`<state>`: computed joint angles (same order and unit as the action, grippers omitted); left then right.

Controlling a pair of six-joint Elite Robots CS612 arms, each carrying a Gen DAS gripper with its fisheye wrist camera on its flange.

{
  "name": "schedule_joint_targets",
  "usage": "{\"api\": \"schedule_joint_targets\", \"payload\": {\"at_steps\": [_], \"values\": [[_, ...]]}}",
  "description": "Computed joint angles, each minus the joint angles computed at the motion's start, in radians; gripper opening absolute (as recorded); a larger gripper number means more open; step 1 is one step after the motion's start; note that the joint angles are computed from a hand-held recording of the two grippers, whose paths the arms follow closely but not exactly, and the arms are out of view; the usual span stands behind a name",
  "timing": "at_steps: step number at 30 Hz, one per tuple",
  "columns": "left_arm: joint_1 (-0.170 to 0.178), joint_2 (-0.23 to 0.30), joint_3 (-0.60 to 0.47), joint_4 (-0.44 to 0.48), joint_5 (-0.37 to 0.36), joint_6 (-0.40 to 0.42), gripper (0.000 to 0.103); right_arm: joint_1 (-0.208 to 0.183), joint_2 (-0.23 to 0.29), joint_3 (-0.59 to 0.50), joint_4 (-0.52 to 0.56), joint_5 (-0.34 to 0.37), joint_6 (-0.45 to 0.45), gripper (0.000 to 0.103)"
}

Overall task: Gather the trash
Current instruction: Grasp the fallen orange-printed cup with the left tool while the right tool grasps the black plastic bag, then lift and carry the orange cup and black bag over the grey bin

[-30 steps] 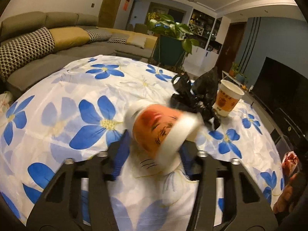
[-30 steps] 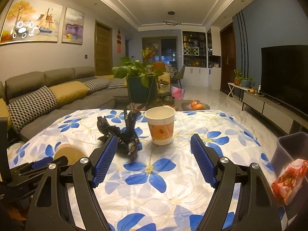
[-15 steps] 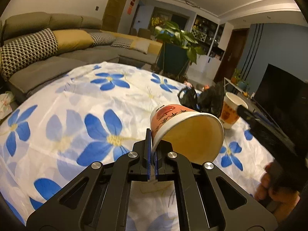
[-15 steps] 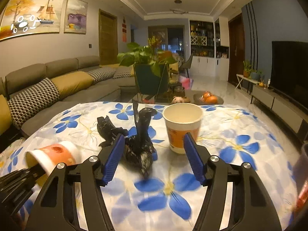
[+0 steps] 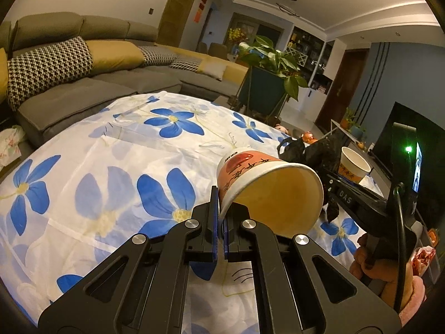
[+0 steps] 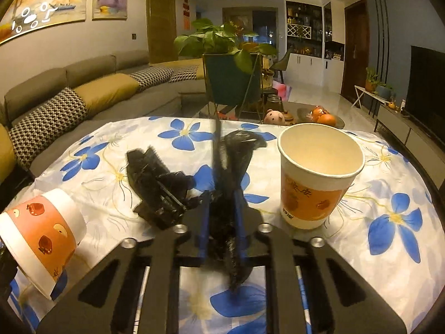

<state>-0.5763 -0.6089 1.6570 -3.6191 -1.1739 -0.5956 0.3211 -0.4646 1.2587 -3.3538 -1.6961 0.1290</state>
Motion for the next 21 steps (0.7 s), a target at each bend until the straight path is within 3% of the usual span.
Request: {"api": "schedule_joint_targets", "payload": {"at_steps": [2, 10, 21], "values": [[0.0, -0.002, 0.003, -0.003, -0.001, -0.001, 0.002, 0.002, -0.004, 0.013, -0.023, -0.004, -0.007, 0.003], [-0.013, -0.016, 0.029, -0.038, 0.019, 0.018, 0.002, 0.006, -0.059, 0.15, -0.225, -0.01, -0.026, 0.002], [-0.063, -0.037, 0.043, -0.094, -0.004, 0.1, 0.002, -0.002, -0.16, 0.397, -0.527, -0.121, -0.009, 0.002]]}}
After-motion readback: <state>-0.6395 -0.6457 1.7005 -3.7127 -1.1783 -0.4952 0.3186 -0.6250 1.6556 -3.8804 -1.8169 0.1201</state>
